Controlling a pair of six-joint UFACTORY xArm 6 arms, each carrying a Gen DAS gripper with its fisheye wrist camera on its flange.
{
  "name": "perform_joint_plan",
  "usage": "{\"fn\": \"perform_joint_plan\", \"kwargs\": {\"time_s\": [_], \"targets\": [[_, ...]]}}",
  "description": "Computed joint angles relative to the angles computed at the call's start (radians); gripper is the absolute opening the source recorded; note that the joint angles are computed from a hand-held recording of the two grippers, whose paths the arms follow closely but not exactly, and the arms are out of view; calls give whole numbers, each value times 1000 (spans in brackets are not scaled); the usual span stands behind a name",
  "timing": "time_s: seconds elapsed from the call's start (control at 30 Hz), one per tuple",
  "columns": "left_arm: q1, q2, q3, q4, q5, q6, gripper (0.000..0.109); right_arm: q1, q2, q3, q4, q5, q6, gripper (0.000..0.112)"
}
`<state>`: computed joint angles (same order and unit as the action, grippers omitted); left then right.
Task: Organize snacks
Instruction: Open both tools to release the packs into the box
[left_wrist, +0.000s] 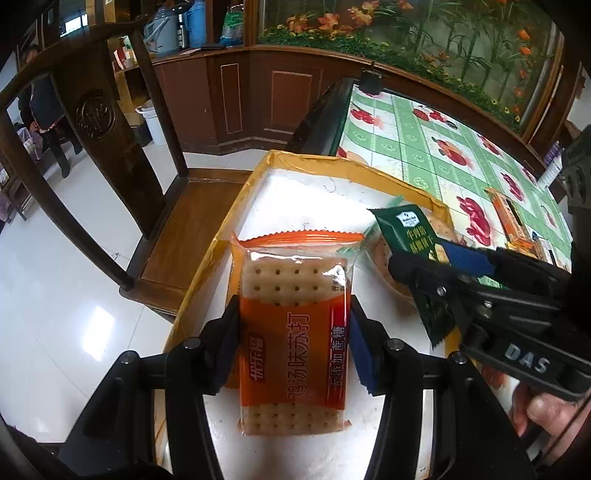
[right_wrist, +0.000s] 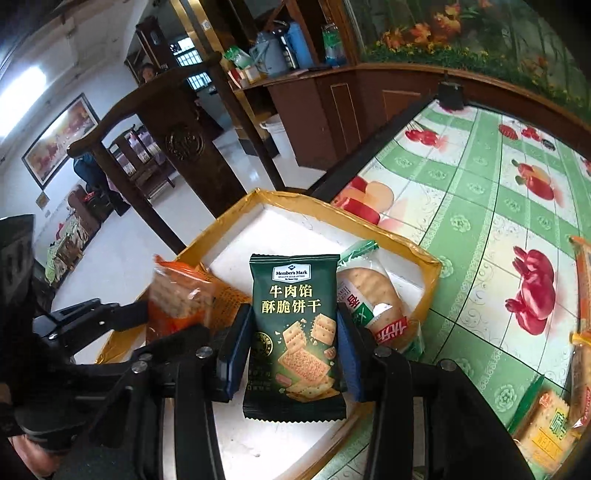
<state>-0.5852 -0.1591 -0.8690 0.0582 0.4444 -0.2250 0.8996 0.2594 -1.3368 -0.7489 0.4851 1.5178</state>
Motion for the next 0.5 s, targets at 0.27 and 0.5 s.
{"fn": "perform_joint_plan", "kwargs": {"time_s": [0.27, 0.5], "targets": [[1, 14, -2, 109, -18, -111, 56, -7, -36, 36, -147, -96, 162, 49], [-1, -25, 25, 208, -50, -213, 85, -16, -107, 86, -178, -32, 217, 55]]}}
